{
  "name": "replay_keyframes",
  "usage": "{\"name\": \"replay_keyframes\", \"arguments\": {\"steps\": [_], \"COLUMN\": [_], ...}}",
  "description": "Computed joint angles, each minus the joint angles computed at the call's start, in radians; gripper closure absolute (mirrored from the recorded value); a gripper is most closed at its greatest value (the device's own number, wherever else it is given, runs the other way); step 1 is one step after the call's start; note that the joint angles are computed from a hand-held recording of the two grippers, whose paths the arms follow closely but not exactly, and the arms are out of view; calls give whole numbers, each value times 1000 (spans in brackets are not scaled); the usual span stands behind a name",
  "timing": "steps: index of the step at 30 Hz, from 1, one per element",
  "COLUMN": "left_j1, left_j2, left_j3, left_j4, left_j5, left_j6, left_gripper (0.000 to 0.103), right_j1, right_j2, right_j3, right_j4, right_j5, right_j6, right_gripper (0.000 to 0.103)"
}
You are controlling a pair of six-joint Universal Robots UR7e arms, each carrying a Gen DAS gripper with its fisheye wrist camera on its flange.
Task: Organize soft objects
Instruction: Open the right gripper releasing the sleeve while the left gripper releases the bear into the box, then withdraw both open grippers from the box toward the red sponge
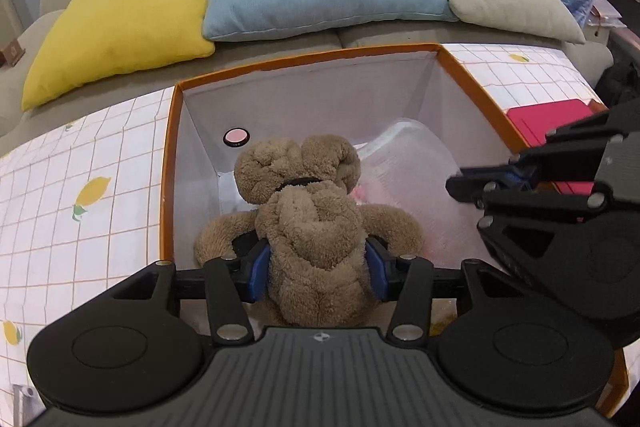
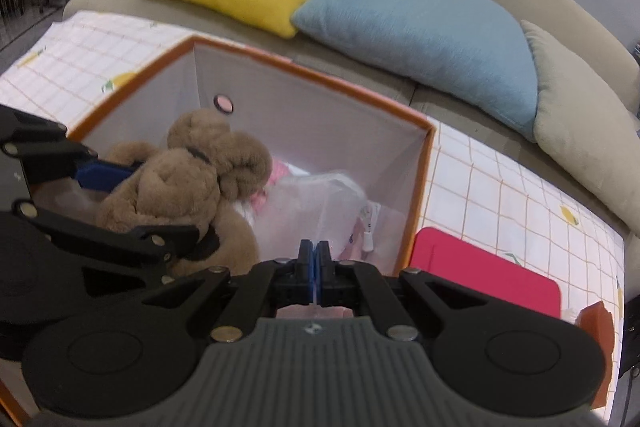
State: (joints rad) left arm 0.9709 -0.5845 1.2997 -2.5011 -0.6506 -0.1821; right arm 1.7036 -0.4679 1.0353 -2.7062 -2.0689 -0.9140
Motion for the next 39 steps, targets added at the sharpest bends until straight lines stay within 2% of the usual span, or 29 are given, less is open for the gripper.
{"name": "replay_keyframes", "arguments": {"steps": [6, 9, 13, 15, 18, 20, 23, 26, 31, 34, 39], "left_j1": [-12, -14, -24, -32, -49, -67, -99, -125, -178, -200, -230], "left_j2": [-3, -11, -18, -33, -55, -66, -77, -84, -68, -74, -72], "left_j3": [8, 11, 16, 37, 73, 101, 157, 201, 261, 297, 344], "left_j4": [9, 4, -23, -51, -98, -144, -265, -356, -523, -562, -577], "left_j5": [22, 26, 46, 42, 45, 59, 86, 79, 114, 87, 53], "left_j6": [-7, -6, 29, 31, 31, 45, 80, 103, 181, 163, 155], "left_gripper": [33, 29, 24, 22, 22, 22, 21, 21, 21, 21, 21], "right_j1": [-9, -11, -13, -11, -10, -10, -15, -26, -55, -81, -120], "right_j2": [8, -3, -20, -29, -56, -91, -152, -221, -344, -414, -510], "right_j3": [3, 8, 2, -2, 17, 53, 118, 195, 357, 451, 585], "right_j4": [-15, -12, 17, 31, 39, 26, 1, -20, -92, -127, -184], "right_j5": [1, 7, 45, 59, 76, 90, 139, 191, 276, 317, 330], "right_j6": [-51, -50, -22, -3, 14, 31, 86, 145, 196, 213, 241], "right_gripper": [102, 97, 73, 68, 67, 64, 51, 50, 47, 47, 47]}}
